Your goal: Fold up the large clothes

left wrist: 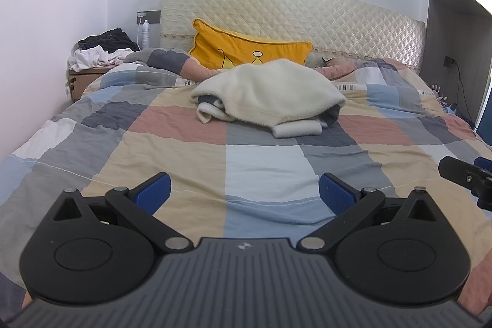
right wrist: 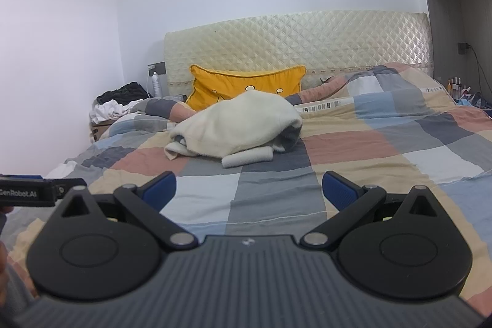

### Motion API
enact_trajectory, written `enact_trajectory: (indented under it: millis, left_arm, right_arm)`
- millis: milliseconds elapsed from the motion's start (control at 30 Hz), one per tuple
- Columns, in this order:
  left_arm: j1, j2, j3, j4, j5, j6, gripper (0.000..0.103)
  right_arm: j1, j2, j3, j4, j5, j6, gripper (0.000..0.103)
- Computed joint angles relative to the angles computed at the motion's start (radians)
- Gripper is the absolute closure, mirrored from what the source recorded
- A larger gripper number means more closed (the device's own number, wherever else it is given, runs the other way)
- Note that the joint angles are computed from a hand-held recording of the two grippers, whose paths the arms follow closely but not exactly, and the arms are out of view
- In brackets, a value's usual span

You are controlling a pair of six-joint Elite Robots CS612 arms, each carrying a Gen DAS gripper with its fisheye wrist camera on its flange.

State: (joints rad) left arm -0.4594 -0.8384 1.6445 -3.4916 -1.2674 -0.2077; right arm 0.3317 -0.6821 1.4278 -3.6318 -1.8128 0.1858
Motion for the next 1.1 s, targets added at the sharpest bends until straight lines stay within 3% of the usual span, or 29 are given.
enact_trajectory:
  millis: [833,1100]
  left_arm:
    - [-0.009,0.002,0.001,-0.014,-0.004,-0.007,0.0]
    - [-0.004,0.021,-0.045,0.0,0.001,0.03,0.0]
  right_arm:
    - [0.005,0.009,-0.014,0.006,0.002,0.009,0.0]
    - [0.009,0.022,-0.049,0.019,0.007,-0.008,0.0]
